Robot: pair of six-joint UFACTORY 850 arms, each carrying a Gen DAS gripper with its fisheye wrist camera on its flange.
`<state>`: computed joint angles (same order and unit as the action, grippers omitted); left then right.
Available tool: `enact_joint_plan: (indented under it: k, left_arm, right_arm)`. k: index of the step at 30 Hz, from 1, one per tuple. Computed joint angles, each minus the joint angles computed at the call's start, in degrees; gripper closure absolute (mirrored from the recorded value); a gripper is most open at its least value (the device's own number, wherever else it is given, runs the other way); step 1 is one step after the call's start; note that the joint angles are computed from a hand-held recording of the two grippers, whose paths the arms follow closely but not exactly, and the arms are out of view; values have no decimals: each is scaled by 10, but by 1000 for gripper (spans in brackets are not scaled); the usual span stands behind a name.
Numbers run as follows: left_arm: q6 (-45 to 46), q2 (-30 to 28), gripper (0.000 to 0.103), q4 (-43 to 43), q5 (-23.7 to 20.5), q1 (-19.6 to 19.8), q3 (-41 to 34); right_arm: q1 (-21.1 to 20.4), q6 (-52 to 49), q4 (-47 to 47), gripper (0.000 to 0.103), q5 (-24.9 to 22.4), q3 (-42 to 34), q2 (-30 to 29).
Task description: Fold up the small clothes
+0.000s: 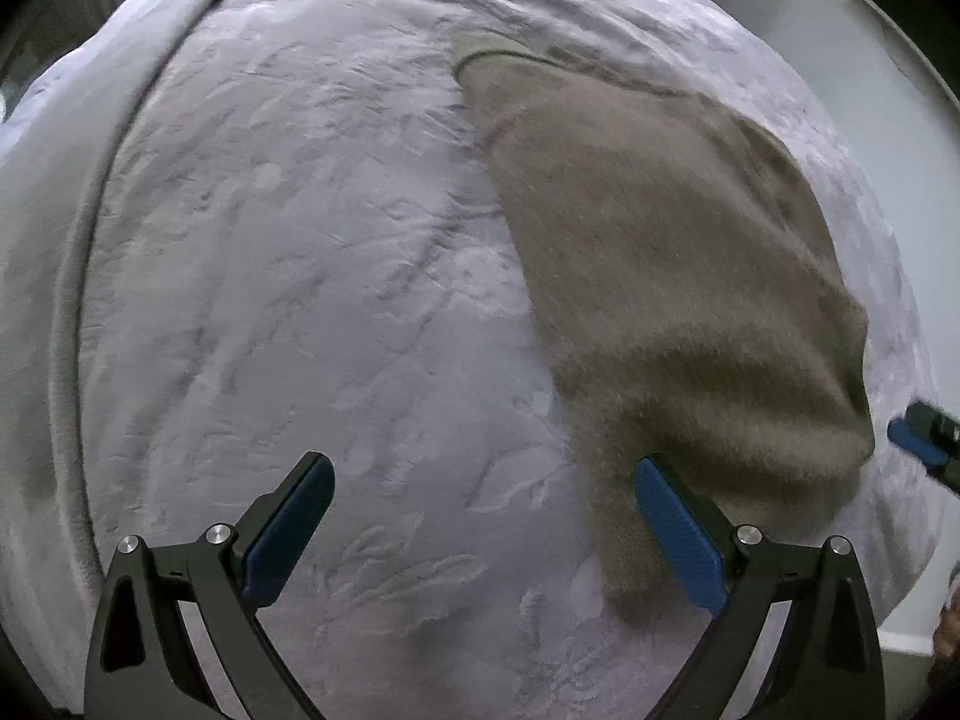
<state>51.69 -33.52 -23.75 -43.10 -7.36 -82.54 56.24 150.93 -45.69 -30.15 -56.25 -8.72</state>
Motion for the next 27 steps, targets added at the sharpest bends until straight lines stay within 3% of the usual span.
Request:
enact_joint_plan:
  k: [2, 8, 11, 15, 19, 27]
  left_arm:
    - [-12, -1, 2, 3, 3, 0, -6]
    - [-37, -2, 2, 21, 19, -3, -10]
    - [-21, -6, 2, -27, 12, 11, -15]
    - [-60, -28, 1, -27, -28, 12, -47]
    - [-89, -31, 1, 16, 2, 0, -52]
    - [-139, -58, 1, 51, 2, -16, -93]
  right_arm:
    - [-4, -6, 0, 52, 5, -3, -3]
    - [-11, -29, 9, 36, 4, -7, -3]
    - [-14, -35, 8, 20, 2, -7, -2]
    - [-20, -59, 17, 19, -5, -8, -2]
    - [-32, -94, 37, 19, 5, -3, 1]
    - [-63, -135, 74, 19, 25, 25, 19]
